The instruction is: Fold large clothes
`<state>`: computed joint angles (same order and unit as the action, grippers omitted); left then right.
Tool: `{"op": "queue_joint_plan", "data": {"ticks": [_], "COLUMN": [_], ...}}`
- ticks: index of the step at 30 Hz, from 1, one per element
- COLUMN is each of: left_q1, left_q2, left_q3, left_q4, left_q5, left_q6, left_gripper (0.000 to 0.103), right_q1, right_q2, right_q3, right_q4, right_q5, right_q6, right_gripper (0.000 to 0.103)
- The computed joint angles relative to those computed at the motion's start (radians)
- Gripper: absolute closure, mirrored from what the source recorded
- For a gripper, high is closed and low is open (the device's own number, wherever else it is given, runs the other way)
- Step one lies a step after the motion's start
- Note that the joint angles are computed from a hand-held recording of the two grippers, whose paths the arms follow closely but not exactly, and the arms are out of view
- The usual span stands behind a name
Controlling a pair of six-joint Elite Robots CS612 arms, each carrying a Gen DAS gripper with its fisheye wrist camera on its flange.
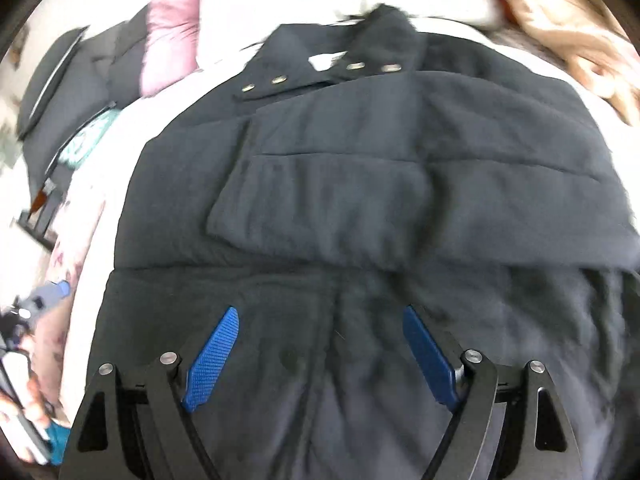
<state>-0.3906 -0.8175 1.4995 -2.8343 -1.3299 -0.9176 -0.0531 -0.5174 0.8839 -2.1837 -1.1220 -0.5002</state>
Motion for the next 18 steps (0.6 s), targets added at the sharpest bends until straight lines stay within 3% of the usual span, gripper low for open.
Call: {"op": "queue_joint_plan", "data": {"ticks": [4, 10, 15, 18], "left_q1": [-0.015, -0.029, -0.033, -0.023], "left_q2": [0.019, 0.005, -0.034, -0.065], "left_q3": [-0.037, -0.015, 0.050, 0.099], "left_q4": [0.055, 0.132, 0.185, 0.210], "left_q5": [0.018, 0.058, 0.090, 0.045], "left_q6": [0.031, 0.045, 0.034, 0.030], "left_gripper": [0.001, 0.001, 0.001, 0.001], "right_q1": [-0.039, -0.070, -0.133, -0.182], "right_q2": [-0.038, -0.049, -0.070, -0.085], "right_q3": [0.067, 0.095, 0.117, 0.121], "right_q4": [-0.050, -0.168, -0.145, -0.054], "right_q5": [0.026, -0.126, -0.169, -0.117], "right_q6": [0.035, 0.007, 0.029, 0.044], "right_gripper": [0.018, 0.018, 0.018, 0.018]}}
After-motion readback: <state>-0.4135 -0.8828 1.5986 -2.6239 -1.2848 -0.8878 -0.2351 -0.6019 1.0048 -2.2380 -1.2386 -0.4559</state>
